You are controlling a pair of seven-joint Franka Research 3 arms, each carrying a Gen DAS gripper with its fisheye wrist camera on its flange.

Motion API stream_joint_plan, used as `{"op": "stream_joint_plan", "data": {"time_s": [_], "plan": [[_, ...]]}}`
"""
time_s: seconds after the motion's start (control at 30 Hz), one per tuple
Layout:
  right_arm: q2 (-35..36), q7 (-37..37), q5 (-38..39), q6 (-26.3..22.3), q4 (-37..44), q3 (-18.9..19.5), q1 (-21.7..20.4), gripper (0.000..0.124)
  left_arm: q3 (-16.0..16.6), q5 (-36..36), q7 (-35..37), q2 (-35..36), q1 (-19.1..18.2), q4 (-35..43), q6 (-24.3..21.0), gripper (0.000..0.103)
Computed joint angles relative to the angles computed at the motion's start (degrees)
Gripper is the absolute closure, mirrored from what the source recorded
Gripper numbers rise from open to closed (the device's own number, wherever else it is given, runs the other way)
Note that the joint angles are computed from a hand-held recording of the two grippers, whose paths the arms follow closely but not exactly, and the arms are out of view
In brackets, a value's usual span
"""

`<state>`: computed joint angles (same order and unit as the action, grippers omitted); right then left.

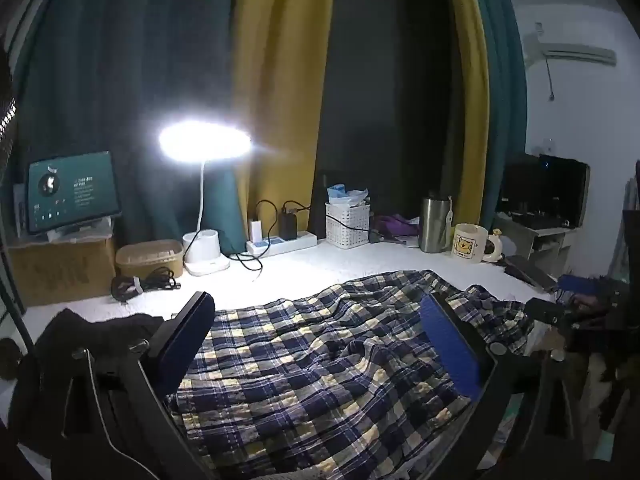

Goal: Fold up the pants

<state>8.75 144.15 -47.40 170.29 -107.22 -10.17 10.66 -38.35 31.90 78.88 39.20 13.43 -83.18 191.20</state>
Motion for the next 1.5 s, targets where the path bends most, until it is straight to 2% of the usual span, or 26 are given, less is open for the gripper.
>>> {"op": "stream_joint_plan", "data": {"time_s": [0.03, 0.07, 0.1, 0.17, 0.2, 0.23, 0.3, 0.33, 0.4, 0.63, 1.5], "plan": [[-0.1, -0.3, 0.2, 0.0, -0.2, 0.1, 0.0, 0.021, -2.1, 2.3, -1.3, 0.0, 2.1, -0.6, -0.8, 0.002], [-0.3, -0.5, 0.3, 0.0, -0.4, 0.2, 0.0, 0.021, -3.7, 1.6, 1.4, 0.5, 2.2, 0.8, -4.8, 0.002], [-0.3, -2.0, 3.0, 0.4, -0.4, 0.8, -0.8, 0.021, -4.6, 1.5, 3.0, 0.7, 2.5, 1.2, -6.3, 0.002], [-0.7, -1.1, 1.9, 0.4, -0.5, 0.3, -0.4, 0.021, -5.5, -0.2, 4.4, 0.5, 2.5, 1.6, -8.5, 0.002], [-0.7, -1.5, 2.1, 0.7, -0.5, 0.3, -0.6, 0.021, -4.7, -1.2, 4.4, 0.6, 1.8, 2.0, -8.8, 0.002], [-1.3, 1.0, -0.9, 0.8, -0.8, -0.5, 0.2, 0.021, -2.2, -2.0, 3.8, -0.3, 0.1, 2.0, -8.0, 0.002], [-1.3, 1.4, -1.8, 0.4, -0.3, 0.0, 0.0, 0.021, 2.9, -1.4, 1.3, -2.3, -3.2, 0.9, -5.3, 0.002], [-1.4, 2.3, -2.8, 0.4, -0.2, 0.0, 0.0, 0.021, 3.4, -4.0, 3.3, -2.6, -3.7, 0.6, -4.9, 0.002], [-1.7, 2.9, -3.5, 0.4, -0.2, 0.4, -0.4, 0.021, 1.2, -5.2, 5.2, -2.0, -2.3, 0.6, -5.5, 0.002], [-1.7, 3.5, -4.3, 0.4, -0.2, 1.1, -1.1, 0.021, 0.2, -9.0, 8.9, -2.2, -1.5, -0.2, -4.9, 0.002], [-1.8, 3.6, -4.5, 0.4, -0.2, 1.5, -1.5, 0.021, 1.2, -10.7, 10.0, -3.2, -2.2, -1.3, -4.3, 0.002]]}}
